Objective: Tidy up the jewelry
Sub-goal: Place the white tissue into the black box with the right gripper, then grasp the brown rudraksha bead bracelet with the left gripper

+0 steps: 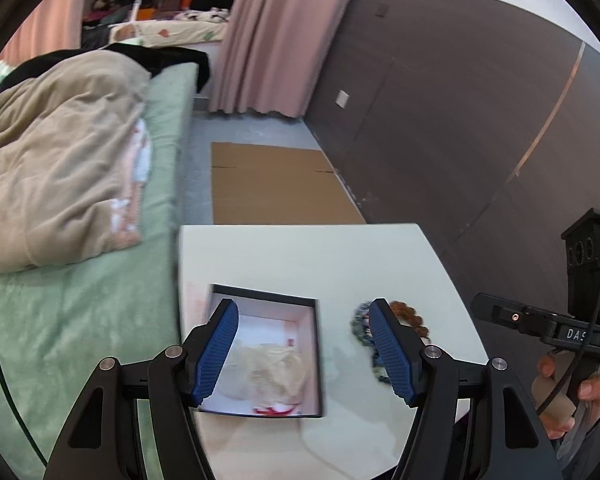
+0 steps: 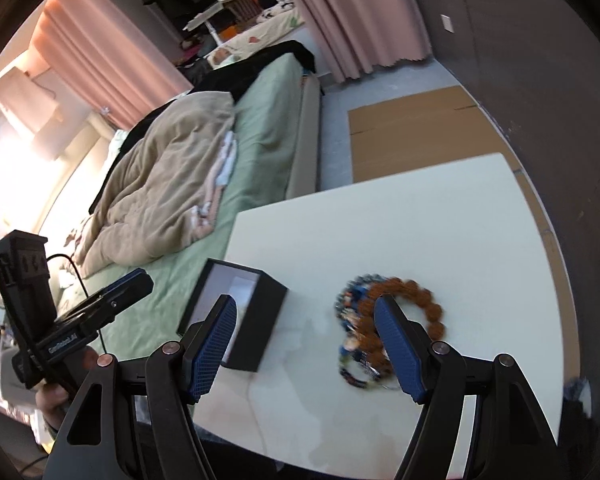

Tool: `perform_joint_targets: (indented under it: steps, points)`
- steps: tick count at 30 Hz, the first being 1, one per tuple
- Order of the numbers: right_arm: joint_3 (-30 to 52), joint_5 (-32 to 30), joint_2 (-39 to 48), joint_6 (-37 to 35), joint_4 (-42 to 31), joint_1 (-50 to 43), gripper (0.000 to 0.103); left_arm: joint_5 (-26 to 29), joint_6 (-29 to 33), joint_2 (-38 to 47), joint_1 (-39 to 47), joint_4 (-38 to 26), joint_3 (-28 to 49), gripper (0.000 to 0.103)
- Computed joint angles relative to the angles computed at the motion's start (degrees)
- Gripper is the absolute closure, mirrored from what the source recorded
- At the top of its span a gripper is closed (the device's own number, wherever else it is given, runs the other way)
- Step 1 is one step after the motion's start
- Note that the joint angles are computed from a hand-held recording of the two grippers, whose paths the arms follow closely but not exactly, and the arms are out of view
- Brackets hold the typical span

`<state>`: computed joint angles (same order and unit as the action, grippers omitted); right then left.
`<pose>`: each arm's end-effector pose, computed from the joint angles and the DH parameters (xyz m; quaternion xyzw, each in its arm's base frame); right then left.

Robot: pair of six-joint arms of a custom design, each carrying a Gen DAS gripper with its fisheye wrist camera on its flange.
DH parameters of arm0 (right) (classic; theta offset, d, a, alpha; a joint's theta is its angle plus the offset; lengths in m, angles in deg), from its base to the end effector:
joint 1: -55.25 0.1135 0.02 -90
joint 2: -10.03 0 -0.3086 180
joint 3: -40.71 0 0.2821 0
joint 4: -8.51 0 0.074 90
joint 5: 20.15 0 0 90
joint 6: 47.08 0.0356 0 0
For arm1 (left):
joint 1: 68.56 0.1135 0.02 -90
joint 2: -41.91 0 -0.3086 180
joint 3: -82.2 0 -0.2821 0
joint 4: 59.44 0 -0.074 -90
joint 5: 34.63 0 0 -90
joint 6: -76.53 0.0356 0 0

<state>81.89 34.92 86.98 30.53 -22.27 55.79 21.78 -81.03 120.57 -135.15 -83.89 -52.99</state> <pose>0.2201 0.0225 0.1546 -0.1658 0.9212 0.2723 0.2231 0.1166 -0.2198 0.1707 -0.0867 0.9202 -0.1325 0.3579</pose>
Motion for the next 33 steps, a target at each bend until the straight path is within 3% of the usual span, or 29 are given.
perform_joint_targets:
  steps: [5, 9, 15, 24, 33]
  points:
    - [-0.2, -2.1, 1.1, -5.3, -2.8, -7.3, 0.031, 3.8, 4.7, 7.2, 0.4, 3.8, 4.5, 0.036]
    - [-0.2, -3.5, 1.8, -9.1, -4.7, -12.4, 0.031, 8.2, 7.7, 13.6, 1.1, 5.2, 8.5, 0.055]
    - [-0.4, -4.9, 7.1, -14.9, -6.7, -18.7, 0.031, 12.9, 10.5, 21.6, 1.6, 5.3, 13.9, 0.066]
    - [1.5, -4.5, 13.9, -20.7, -9.4, -27.3, 0.031, 16.6, 11.7, 29.9, 2.7, 4.7, 21.4, 0.067]
    - [4.9, -3.9, 21.6, -24.1, -10.9, -33.8, 0.031, 17.6, 12.6, 38.7, 4.6, 0.0, 31.1, 0.067]
